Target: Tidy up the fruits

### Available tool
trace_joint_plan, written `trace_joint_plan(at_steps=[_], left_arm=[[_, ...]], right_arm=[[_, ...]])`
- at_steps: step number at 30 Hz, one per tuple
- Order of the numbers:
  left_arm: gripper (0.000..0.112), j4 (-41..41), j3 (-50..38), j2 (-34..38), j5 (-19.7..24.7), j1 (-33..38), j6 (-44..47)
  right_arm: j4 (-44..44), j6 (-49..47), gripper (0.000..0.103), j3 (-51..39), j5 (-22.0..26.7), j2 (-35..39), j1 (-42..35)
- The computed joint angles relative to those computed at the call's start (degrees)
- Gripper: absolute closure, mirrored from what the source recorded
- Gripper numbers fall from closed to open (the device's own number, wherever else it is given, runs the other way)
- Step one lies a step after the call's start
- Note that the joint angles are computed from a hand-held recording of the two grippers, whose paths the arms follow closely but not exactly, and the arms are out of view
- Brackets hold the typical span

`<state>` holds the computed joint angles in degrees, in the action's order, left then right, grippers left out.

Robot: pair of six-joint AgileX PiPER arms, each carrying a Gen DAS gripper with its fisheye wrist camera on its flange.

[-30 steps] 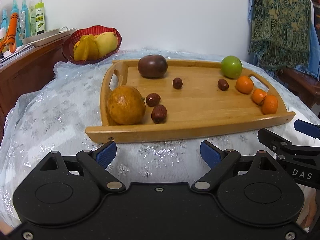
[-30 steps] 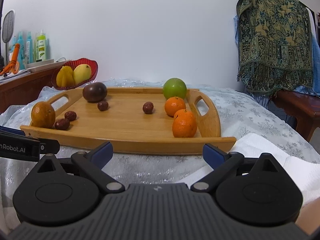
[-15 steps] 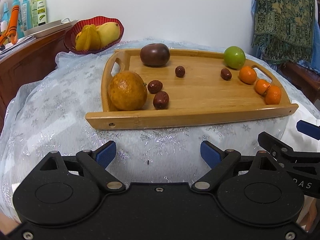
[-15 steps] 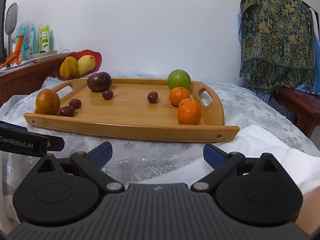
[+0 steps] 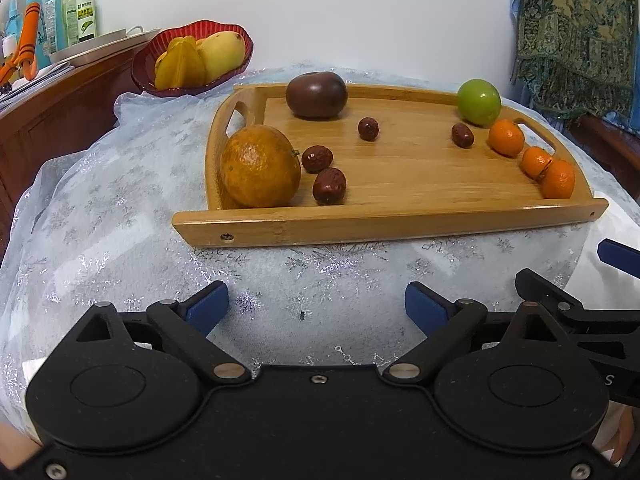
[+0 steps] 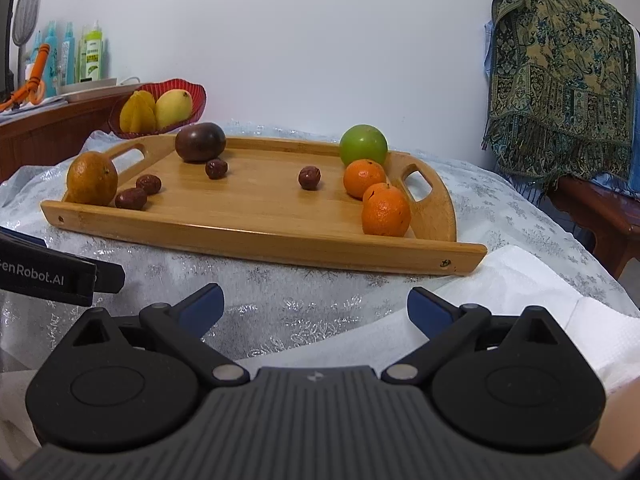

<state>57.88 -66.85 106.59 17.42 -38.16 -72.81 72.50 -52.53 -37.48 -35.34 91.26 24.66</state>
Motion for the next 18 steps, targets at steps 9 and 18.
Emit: trace_joint_plan(at_steps=[9, 18], left_arm=[[0.013, -0.61, -0.62, 0.73, 0.66, -0.08, 0.80], [0.010, -2.33, -1.34, 1.29, 1.01, -0.05, 2.63]], right_arm=[[3.66, -3.55, 0.000, -1.51, 1.22, 1.34, -0.75], [3.69, -2.72, 0.000, -1.73, 3.01, 1.67, -1.91]])
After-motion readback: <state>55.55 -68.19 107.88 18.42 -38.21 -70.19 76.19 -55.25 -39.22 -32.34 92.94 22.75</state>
